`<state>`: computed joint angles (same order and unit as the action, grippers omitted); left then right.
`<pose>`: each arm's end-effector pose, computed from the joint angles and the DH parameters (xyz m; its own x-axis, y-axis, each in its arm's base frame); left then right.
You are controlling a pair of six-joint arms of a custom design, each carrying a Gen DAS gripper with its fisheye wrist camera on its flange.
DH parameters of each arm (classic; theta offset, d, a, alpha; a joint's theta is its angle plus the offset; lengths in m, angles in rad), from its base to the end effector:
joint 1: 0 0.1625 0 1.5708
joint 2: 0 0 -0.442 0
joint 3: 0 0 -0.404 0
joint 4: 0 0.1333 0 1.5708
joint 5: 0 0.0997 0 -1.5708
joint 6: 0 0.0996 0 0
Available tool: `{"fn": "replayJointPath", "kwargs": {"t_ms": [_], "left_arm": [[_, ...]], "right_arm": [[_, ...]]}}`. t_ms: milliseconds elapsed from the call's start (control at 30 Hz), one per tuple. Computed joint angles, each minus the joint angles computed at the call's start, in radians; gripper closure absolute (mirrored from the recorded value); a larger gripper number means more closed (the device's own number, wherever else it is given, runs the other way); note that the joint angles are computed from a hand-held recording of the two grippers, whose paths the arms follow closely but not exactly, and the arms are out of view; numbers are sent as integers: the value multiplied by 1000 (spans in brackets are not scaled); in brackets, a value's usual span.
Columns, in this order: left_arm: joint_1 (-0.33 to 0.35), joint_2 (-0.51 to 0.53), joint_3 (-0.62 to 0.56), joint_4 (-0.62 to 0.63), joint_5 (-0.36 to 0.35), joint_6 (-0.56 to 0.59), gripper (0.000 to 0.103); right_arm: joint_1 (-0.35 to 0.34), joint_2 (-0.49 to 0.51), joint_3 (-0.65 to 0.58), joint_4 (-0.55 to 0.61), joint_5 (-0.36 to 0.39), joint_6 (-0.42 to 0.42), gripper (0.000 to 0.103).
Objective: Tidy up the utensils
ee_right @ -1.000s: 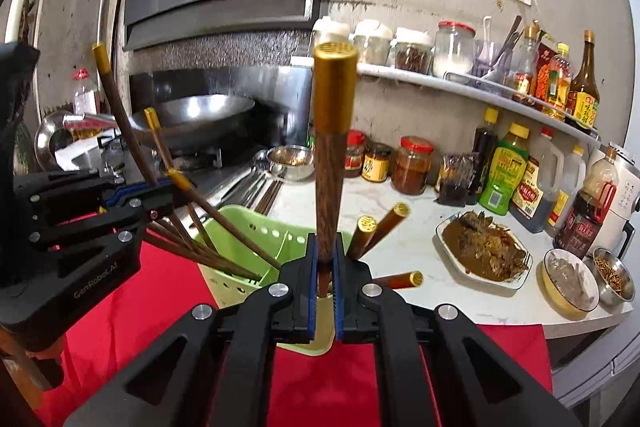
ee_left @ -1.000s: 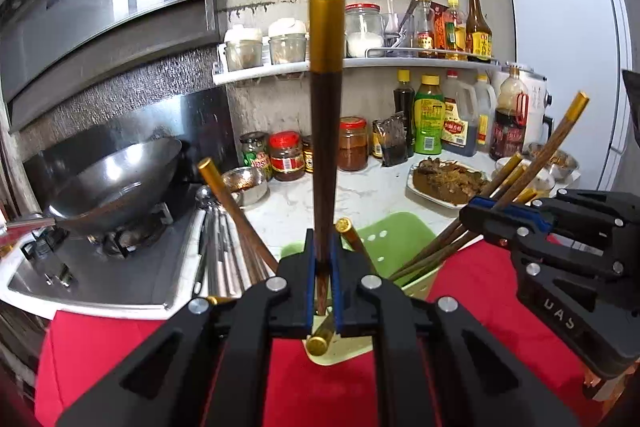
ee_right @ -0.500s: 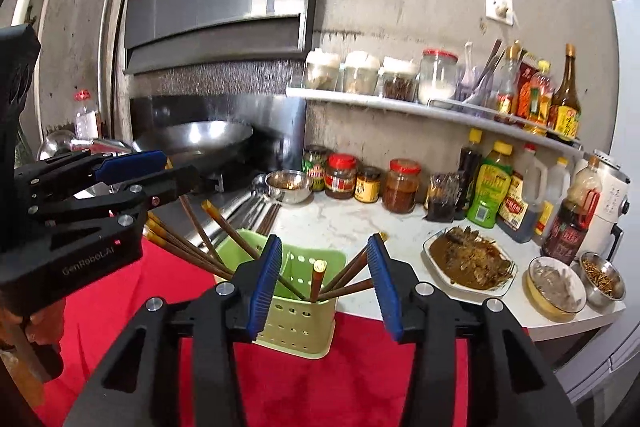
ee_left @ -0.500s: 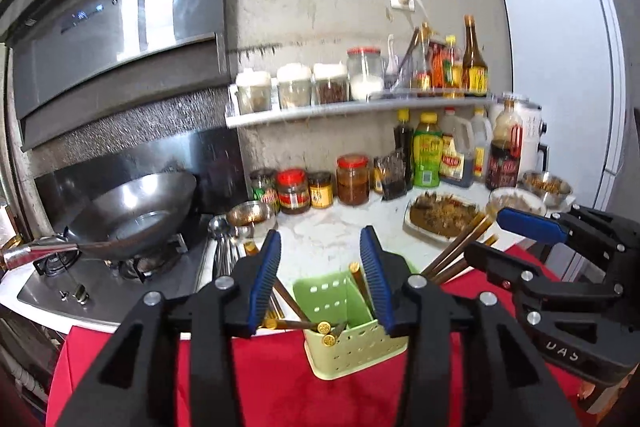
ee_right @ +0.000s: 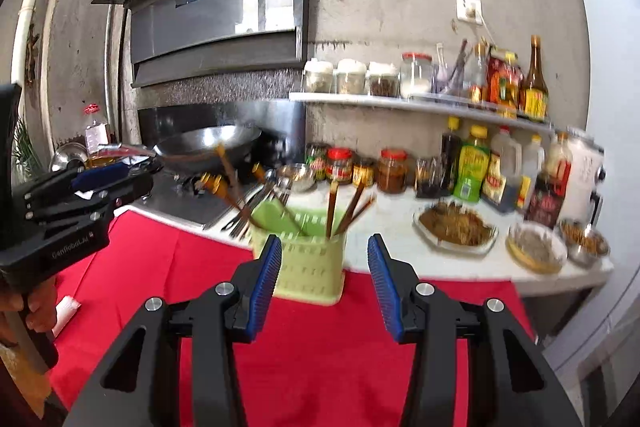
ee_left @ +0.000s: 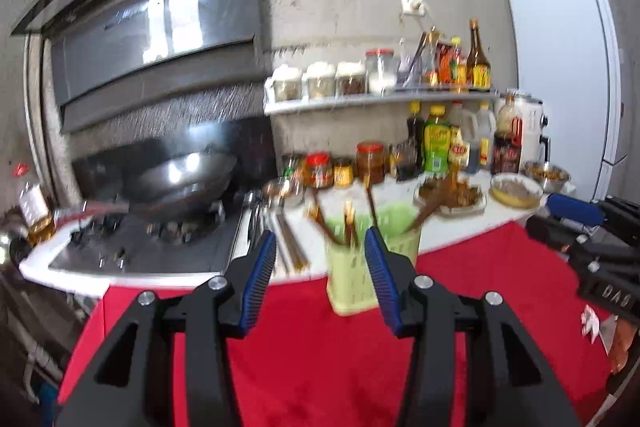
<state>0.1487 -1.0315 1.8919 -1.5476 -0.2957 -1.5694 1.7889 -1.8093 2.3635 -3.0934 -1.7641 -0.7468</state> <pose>-0.4915 -0.3048 0.1400 -0.6264 -0.0934 -0.7739 0.6890 0.3979 -0.6058 0.1929 -0.3425 0.4061 -0.6450 -0.4182 0.6396 -0.7641 0.3667 -0.5308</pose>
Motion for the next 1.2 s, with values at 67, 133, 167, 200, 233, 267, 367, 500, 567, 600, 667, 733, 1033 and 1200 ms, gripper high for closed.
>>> {"fn": "replayJointPath", "kwargs": {"t_ms": [67, 133, 167, 200, 233, 267, 367, 500, 567, 600, 667, 733, 1033, 1200], "left_arm": [[-22, -8, 25, 42, -65, -84, 57], [-45, -12, 40, 94, -119, -161, 57], [-55, -12, 41, 129, -145, -203, 57], [-69, -12, 45, 154, -177, -240, 54], [-79, -17, 57, 145, -191, -252, 47], [-101, -20, 66, 166, -223, -297, 44], [-148, -18, 76, 203, -286, -367, 37], [-197, -5, 74, 246, -378, -438, 30], [-215, 11, 64, 274, -415, -462, 28], [-221, 18, 59, 278, -436, -462, 26], [-232, 30, 51, 274, -464, -446, 24], [-239, 40, 44, 262, -485, -419, 18], [-268, 53, 18, 291, -540, -438, 6], [-255, 46, 34, 265, -568, -442, 6]], "right_arm": [[-9, -37, 31, 16, -3, 11, 56], [-13, -83, 64, 48, -15, 36, 52], [-13, -104, 76, 63, -20, 46, 46], [-10, -126, 93, 68, -26, 51, 43], [0, -152, 114, 71, -47, 52, 37], [7, -181, 134, 79, -60, 52, 33], [27, -249, 172, 112, -104, 65, 31], [30, -341, 207, 203, -138, 109, 25], [42, -372, 222, 231, -174, 123, 23], [55, -385, 230, 247, -201, 128, 22], [78, -402, 239, 268, -244, 138, 18], [90, -433, 246, 305, -264, 163, 16], [159, -461, 234, 351, -348, 216, 13], [142, -443, 235, 307, -357, 212, 12]]}}
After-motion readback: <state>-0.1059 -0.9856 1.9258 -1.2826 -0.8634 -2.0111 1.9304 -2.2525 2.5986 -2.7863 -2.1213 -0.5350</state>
